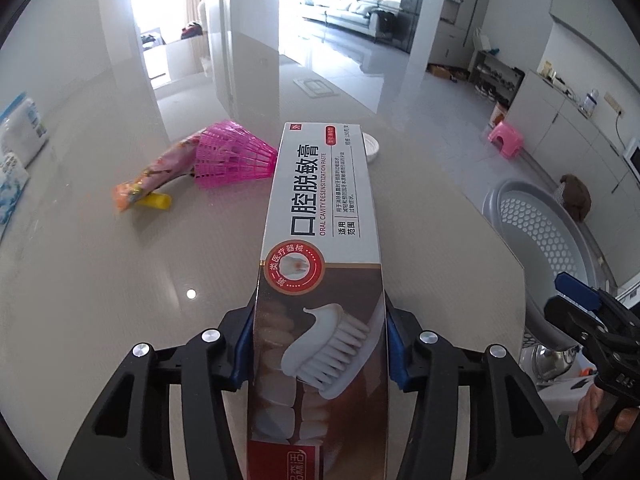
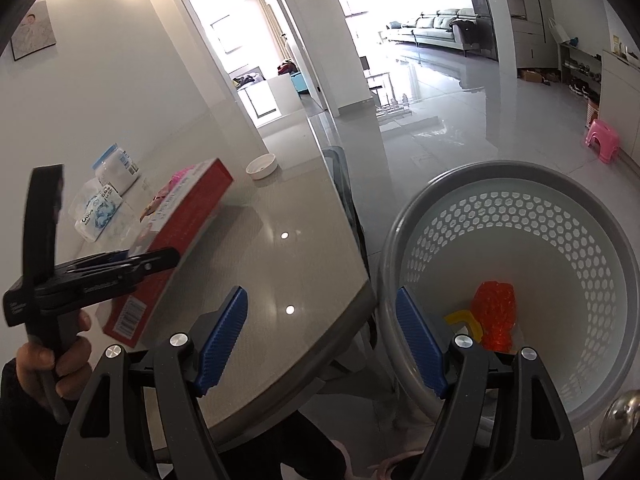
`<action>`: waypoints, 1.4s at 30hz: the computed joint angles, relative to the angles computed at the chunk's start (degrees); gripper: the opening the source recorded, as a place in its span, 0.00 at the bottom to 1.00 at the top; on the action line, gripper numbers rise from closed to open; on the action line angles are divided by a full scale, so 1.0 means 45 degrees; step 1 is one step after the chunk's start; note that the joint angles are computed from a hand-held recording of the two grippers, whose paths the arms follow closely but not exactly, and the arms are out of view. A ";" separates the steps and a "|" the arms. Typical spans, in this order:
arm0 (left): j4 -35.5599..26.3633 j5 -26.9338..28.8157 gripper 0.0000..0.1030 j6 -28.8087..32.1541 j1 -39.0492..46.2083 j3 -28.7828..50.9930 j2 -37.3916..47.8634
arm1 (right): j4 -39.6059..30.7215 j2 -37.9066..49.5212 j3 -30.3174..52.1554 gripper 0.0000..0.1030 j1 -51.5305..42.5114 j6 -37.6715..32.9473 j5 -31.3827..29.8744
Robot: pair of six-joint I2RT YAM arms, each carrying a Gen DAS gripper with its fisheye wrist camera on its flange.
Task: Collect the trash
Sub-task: 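Grasp the toothpaste box with the left gripper while the right gripper approaches the white lid, then grasp the white plastic lid with the right gripper while the left gripper holds the box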
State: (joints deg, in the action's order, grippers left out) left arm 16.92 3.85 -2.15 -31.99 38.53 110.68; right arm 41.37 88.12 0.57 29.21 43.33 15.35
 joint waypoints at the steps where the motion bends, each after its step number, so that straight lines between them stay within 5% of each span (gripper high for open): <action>1: 0.0122 0.0008 0.49 -0.0007 0.0126 -0.0245 -0.0241 | -0.0091 0.0100 0.0203 0.71 0.0014 -0.0067 -0.0007; 14: 0.1690 -0.0103 0.49 0.0860 0.2172 -0.2678 -0.2654 | -0.1797 0.3219 0.5076 0.71 -0.1328 -0.2717 -0.0945; 30: 0.2252 0.0326 0.49 0.1078 0.2936 -0.3244 -0.2948 | -0.7434 0.7873 1.3048 0.69 -0.2093 -0.4615 -0.0398; 36: 0.2351 0.0012 0.49 0.0860 0.2595 -0.3540 -0.3206 | -0.7264 0.8084 1.3353 0.37 -0.2021 -0.4937 -0.0231; 42: 0.2205 -0.0215 0.49 0.0488 0.1941 -0.3743 -0.3523 | -0.6367 0.7551 1.2261 0.37 -0.1964 -0.4751 -0.0490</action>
State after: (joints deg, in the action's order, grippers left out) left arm 26.84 2.88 0.05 -23.25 21.68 94.83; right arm 12.72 122.10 55.74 20.38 21.95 13.14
